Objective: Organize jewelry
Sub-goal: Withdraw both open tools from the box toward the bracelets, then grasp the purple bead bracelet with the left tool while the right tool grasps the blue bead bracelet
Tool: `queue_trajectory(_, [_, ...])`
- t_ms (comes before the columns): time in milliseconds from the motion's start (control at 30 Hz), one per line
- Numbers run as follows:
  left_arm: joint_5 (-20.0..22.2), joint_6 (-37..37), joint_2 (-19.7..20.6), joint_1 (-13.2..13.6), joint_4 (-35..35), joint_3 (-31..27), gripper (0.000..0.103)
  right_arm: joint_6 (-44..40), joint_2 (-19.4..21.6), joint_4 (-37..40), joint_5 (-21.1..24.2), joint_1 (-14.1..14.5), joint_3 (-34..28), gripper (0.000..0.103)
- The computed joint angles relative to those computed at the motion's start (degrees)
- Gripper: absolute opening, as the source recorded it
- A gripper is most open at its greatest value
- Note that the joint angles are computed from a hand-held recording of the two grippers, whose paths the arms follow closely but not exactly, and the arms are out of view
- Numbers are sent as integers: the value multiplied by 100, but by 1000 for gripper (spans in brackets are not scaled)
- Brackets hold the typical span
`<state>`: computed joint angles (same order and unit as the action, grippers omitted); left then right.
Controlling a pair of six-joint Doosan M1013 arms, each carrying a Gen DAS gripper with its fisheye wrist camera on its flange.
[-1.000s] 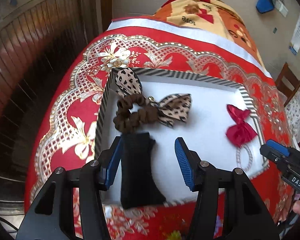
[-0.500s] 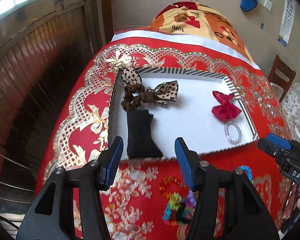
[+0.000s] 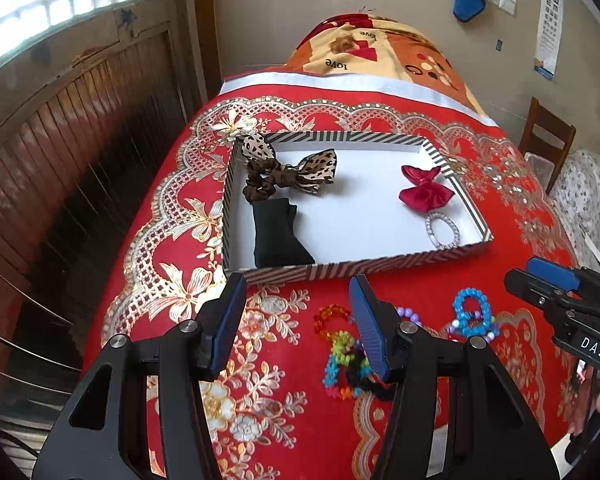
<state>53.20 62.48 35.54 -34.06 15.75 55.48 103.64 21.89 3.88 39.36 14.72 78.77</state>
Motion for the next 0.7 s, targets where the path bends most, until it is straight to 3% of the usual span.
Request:
queue_trajectory(433, [-194, 128, -282, -64, -84, 445, 53, 346, -300, -295, -199, 102, 390, 50])
queue_trajectory(700, [-97, 566, -312, 90, -972, 503, 53, 354, -400, -252, -191, 78, 600, 51])
